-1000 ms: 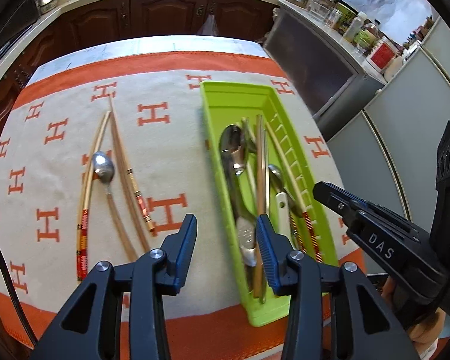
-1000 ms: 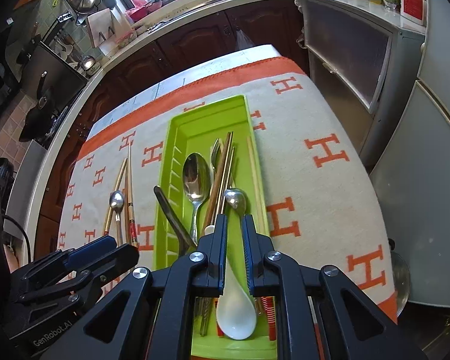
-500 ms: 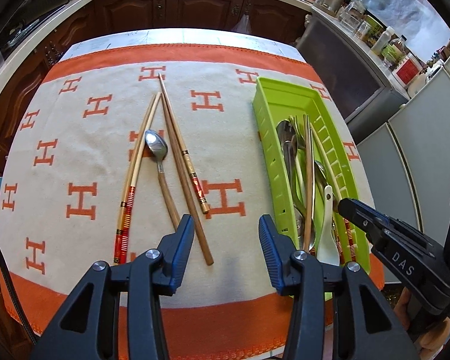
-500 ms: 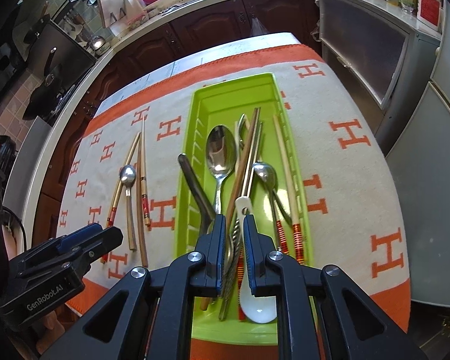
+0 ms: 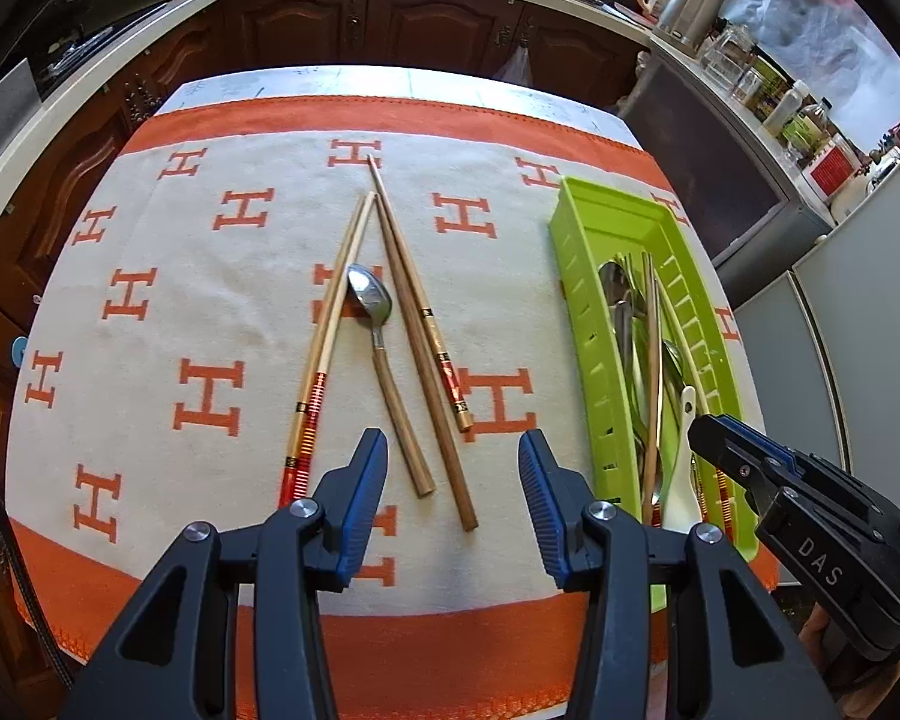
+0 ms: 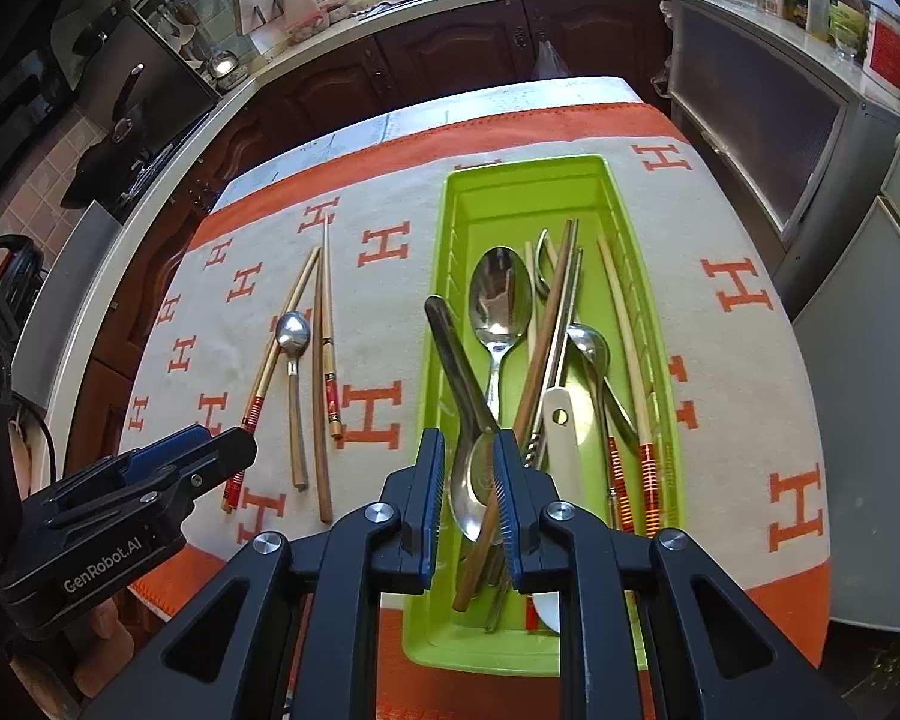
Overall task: Organize utensils
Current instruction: 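Move both tools back to the remaining chopsticks on the blanket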
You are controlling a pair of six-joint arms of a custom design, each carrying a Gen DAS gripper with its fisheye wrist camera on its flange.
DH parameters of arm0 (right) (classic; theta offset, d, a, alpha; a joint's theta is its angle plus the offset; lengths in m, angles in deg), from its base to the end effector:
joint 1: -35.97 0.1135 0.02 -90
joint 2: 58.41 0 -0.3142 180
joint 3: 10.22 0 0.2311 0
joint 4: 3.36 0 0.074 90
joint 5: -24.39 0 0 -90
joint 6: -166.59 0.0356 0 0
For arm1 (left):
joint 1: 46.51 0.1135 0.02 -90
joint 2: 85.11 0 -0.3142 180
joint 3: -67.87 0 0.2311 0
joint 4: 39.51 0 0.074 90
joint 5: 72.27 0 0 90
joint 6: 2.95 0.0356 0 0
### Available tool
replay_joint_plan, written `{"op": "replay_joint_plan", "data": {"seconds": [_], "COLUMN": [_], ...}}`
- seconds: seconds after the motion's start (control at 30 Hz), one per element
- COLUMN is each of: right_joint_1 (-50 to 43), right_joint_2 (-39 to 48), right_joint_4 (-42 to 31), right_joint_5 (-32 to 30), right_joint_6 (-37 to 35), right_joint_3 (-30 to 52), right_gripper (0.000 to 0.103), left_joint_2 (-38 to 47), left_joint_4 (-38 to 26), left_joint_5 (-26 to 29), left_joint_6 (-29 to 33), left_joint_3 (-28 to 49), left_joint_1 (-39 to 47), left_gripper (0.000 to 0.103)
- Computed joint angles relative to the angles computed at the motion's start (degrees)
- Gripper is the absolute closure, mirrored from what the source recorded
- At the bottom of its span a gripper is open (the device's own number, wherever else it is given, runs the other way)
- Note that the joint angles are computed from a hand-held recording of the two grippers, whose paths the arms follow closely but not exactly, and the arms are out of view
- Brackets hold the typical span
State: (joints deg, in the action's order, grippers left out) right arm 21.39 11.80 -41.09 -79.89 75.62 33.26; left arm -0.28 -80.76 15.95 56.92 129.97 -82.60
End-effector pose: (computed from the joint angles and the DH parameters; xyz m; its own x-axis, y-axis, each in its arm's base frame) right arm 0.1636 -0.0335 0.2073 -0.8755 0.2108 -0.4348 0.1262 0.9684 0.2152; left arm 0.2050 -0.1481 0.2387 -0.9181 0.0484 -0.3934 0.1352 0.9712 -0.1961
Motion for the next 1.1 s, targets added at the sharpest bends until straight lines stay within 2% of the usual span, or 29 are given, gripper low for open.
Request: {"op": "replay_joint_plan", "data": {"seconds": [0.6, 0.9, 1.1], "right_joint_1": [17.8, 22.0, 23.3], "right_joint_2": [3.3, 12.4, 19.2], "right_joint_4": [2.6, 7.1, 8.6], "right_joint_5": [5.6, 5.6, 5.3], "right_joint_6": [10.2, 12.8, 12.7], "right_joint_3": [1.2, 3.7, 8.1], "right_gripper": [0.085, 0.085, 0.085], "left_joint_2": [-1.9, -0.3, 3.3], "left_joint_4": [2.0, 3.7, 4.8], "left_joint_5": [0.9, 1.9, 2.8], "left_joint_6": [3.7, 8.1, 12.5], "left_joint_3": [-3.6, -4.0, -3.2], "left_joint_1": [8.3, 15.6, 22.4], "left_gripper": [0.059, 0.059, 0.059]}}
